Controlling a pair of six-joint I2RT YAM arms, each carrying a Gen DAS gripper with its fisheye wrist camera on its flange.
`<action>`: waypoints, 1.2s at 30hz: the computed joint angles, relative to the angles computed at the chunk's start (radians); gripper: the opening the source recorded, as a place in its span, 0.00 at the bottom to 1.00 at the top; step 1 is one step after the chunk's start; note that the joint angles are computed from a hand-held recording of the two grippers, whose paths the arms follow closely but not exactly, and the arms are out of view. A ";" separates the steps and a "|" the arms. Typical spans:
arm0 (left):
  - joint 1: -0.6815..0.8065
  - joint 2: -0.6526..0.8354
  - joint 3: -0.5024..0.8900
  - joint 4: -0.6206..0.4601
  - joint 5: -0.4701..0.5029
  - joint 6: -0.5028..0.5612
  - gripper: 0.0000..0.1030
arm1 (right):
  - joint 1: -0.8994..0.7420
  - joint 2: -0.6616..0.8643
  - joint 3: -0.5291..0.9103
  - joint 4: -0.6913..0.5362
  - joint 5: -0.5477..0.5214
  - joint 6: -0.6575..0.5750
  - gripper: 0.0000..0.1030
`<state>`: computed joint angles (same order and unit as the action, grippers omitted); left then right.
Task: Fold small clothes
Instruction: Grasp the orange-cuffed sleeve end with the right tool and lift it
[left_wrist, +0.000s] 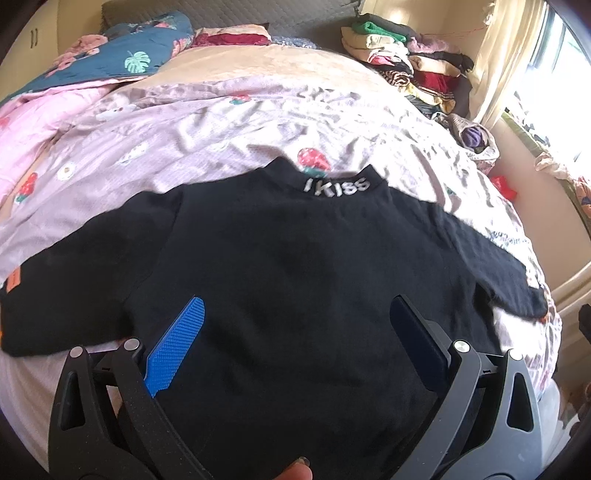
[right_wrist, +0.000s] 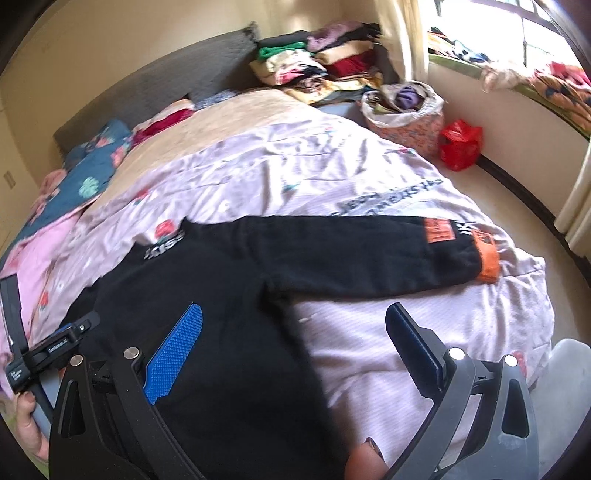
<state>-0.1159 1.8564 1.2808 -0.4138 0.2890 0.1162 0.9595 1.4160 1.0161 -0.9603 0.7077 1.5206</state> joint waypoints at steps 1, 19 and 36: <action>-0.014 0.017 0.026 -0.009 -0.011 -0.010 0.92 | -0.017 -0.023 -0.016 -0.008 -0.002 -0.001 0.96; -0.193 0.159 0.191 -0.002 -0.072 -0.089 0.92 | -0.492 -0.336 -0.360 0.248 -0.203 -0.164 0.96; -0.286 0.259 0.202 0.072 -0.104 -0.115 0.92 | -0.851 -0.251 -0.694 0.671 -0.383 -0.178 0.86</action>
